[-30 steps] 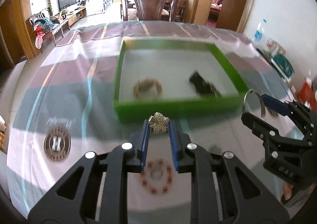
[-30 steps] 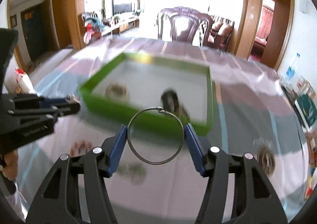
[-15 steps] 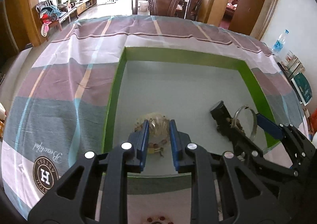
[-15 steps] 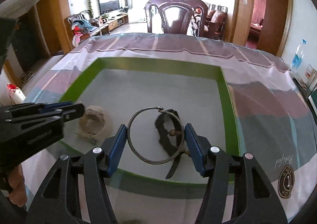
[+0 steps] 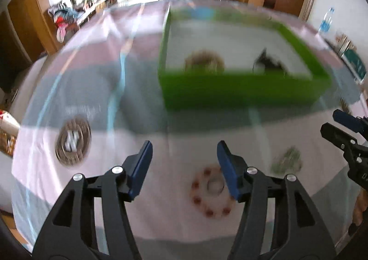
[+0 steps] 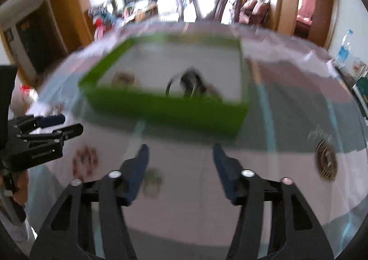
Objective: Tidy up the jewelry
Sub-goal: 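Open both tools to release the items into the box, then grasp the green glass charm cluster with the right tool while the left tool reaches the red-bead bracelet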
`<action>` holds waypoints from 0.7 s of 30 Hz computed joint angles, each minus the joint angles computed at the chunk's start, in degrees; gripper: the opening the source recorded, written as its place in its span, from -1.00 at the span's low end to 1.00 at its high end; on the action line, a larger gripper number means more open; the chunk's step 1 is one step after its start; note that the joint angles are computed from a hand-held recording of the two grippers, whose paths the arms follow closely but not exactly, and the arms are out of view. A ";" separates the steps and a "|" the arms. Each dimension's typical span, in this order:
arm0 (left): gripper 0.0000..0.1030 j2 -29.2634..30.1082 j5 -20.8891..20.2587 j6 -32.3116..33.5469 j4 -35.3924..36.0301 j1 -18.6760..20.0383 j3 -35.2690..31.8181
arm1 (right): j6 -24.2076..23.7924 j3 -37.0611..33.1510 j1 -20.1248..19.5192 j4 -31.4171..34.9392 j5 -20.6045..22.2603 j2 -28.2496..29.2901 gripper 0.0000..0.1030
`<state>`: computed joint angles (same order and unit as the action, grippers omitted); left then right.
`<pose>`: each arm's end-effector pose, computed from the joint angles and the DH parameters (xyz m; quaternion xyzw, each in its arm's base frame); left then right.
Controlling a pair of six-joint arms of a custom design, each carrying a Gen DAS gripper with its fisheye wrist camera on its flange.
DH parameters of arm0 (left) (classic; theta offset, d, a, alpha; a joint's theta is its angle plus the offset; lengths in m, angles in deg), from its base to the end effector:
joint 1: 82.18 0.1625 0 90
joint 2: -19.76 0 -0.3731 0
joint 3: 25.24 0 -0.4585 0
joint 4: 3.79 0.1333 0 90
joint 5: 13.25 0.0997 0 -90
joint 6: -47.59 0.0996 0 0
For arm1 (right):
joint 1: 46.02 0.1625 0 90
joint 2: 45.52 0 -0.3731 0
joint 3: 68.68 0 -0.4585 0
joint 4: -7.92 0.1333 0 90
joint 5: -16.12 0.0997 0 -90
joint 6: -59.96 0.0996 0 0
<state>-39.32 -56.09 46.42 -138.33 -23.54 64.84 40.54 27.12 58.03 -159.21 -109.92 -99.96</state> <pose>-0.1868 -0.7030 0.2039 0.1915 0.8910 -0.2150 0.3511 0.2398 -0.6503 0.1560 0.1696 -0.8940 0.2779 0.3078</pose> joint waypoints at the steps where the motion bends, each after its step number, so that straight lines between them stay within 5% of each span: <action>1: 0.13 -0.08 0.30 -1.01 1.11 0.10 0.58 | 0.42 0.10 -0.27 2.02 0.77 0.21 0.01; 6: 0.28 -1.66 -0.24 -1.44 1.27 0.05 3.50 | -0.75 -1.38 0.47 4.95 -3.29 4.08 0.01; 13: 0.36 -6.22 1.49 -2.91 -0.14 -0.07 8.85 | -4.70 4.60 1.34 8.86 2.09 -0.30 0.03; 17: 0.36 -6.28 1.25 -3.17 -0.12 -0.19 9.38 | -7.19 4.83 2.32 2.32 0.32 0.45 0.03; 21: 0.36 -5.91 1.09 -2.97 -0.26 -0.67 9.83 | -5.43 1.30 1.45 2.49 0.83 2.68 0.03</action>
